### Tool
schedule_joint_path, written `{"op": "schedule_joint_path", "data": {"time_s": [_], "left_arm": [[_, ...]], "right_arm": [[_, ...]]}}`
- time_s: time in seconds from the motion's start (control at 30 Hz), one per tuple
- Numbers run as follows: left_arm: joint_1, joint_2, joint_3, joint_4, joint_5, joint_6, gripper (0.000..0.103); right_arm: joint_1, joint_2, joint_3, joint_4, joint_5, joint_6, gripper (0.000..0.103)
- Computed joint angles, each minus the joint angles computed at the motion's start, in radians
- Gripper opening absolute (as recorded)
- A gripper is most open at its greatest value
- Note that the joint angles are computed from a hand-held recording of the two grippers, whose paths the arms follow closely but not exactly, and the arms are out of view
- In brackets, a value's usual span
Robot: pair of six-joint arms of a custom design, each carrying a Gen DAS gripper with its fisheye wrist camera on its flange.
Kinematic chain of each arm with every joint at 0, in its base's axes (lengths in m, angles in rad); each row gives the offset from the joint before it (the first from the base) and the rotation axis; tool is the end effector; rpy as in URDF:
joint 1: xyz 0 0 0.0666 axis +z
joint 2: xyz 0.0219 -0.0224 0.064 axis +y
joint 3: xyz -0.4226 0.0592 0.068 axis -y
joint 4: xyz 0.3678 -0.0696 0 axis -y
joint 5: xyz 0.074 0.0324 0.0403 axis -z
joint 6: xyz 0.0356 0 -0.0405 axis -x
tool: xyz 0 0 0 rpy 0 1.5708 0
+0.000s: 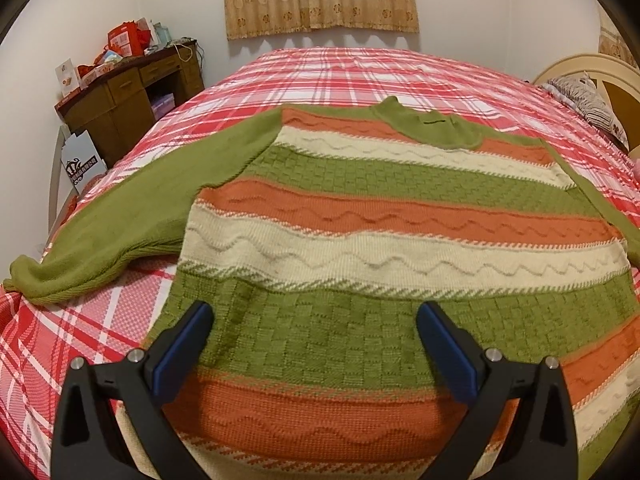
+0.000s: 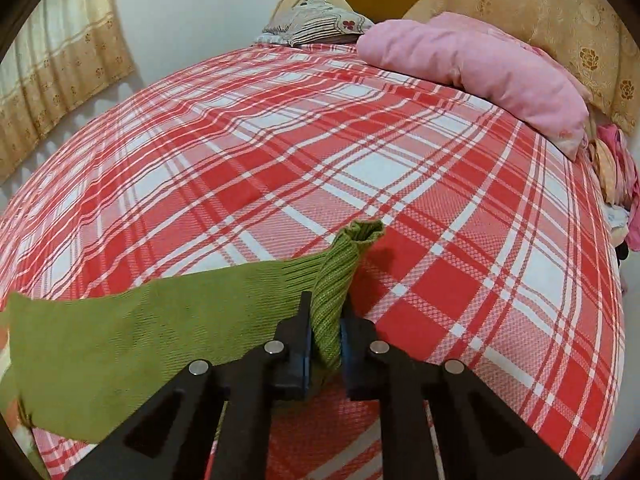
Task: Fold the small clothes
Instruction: 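Move the right gripper to the sweater's sleeve cuff and grasp it, then carry the held sleeve across the sweater body and release it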
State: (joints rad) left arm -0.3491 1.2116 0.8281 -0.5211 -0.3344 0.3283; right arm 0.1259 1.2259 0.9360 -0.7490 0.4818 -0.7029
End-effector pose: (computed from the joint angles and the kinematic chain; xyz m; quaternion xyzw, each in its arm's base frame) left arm 0.3275 -0.1072 0.3278 -0.0447 0.9324 0.0412 0.3564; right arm 0.3482 0.0270 0.3551 0.3267 0.8804 -0.1079 0.3263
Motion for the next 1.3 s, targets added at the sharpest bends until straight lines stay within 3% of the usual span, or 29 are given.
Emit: {"op": "schedule_joint_path", "data": {"time_s": [0.17,0.33,0.6,0.83,1.0,1.13,1.3], "left_arm": [[0.002,-0.005,-0.007,0.009,0.004,-0.001,0.103],[0.006,-0.010,-0.013,0.019,0.012,-0.003,0.103],[0.014,-0.022,-0.024,0.035,0.027,-0.005,0.103],[0.027,-0.037,-0.038,0.057,0.052,-0.006,0.103],[0.042,-0.046,-0.048,0.080,0.080,-0.005,0.103],[0.050,-0.052,-0.055,0.098,0.100,-0.002,0.103],[0.068,-0.062,-0.068,0.126,0.131,0.004,0.103]], "right_arm": [[0.042,-0.057,0.016,0.004,-0.002,-0.016,0.010],[0.184,-0.084,0.121,-0.019,0.047,0.006,0.009],[0.449,0.072,0.348,0.022,-0.003,0.020,0.010],[0.587,0.345,0.545,0.145,-0.182,0.039,0.010],[0.627,0.540,0.696,0.160,-0.324,0.059,0.010],[0.627,0.644,0.764,0.206,-0.518,0.082,0.010],[0.641,0.786,0.917,0.139,-0.695,0.183,0.010]]}}
